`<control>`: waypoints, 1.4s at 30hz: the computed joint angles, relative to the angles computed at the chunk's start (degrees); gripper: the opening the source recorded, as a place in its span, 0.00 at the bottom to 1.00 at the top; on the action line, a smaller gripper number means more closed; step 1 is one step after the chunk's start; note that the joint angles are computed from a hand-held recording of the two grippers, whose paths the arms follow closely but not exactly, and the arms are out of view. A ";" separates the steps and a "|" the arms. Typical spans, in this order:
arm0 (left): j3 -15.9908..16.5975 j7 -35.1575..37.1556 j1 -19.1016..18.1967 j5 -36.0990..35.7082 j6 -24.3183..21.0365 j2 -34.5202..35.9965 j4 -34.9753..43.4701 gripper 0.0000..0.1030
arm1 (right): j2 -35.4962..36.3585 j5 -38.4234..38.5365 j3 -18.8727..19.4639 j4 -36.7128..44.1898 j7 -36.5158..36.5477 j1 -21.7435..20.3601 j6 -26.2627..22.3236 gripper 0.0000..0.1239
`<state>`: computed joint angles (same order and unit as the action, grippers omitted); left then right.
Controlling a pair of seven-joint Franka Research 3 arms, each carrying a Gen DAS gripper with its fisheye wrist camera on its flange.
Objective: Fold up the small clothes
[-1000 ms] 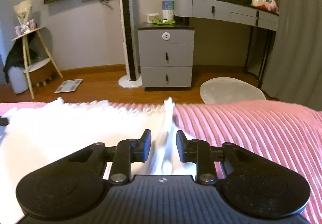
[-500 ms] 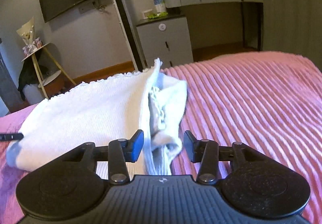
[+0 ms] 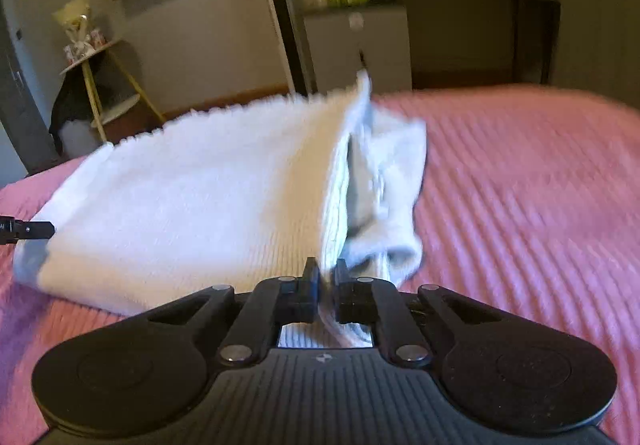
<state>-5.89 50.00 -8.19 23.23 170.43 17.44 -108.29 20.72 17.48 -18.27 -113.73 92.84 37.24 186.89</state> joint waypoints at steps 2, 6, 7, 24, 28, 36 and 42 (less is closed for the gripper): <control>0.26 -0.53 0.06 -0.02 1.07 -0.27 -0.47 0.20 | 0.20 1.10 -7.54 -1.17 0.33 7.09 2.33 0.05; 2.02 -3.41 -0.97 1.46 0.58 0.60 -0.14 0.14 | 1.82 3.19 -7.94 0.86 0.62 6.23 -3.18 0.06; 1.52 -3.25 -0.43 1.00 0.96 0.66 -0.44 0.15 | 2.02 2.94 -5.97 1.05 0.84 4.11 -3.19 0.06; -10.70 6.94 11.49 -14.60 3.22 3.02 0.49 0.62 | 0.27 6.15 0.35 0.21 -3.20 0.56 6.14 0.27; -12.31 11.16 12.22 -19.62 2.32 5.40 2.45 0.64 | 2.12 7.21 1.60 2.24 -7.54 1.19 6.59 0.19; -14.50 16.82 13.31 -23.94 1.75 6.76 4.61 0.47 | 7.39 11.58 -7.12 7.91 -8.24 8.65 2.40 0.16; -7.28 12.76 6.93 -21.20 2.37 5.55 4.57 0.51 | 13.05 9.04 -13.30 15.21 -3.96 10.26 -1.53 0.16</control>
<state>-13.18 62.76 -1.25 2.03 172.80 22.99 -103.72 33.76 26.52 -31.58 -98.51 88.87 47.50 185.36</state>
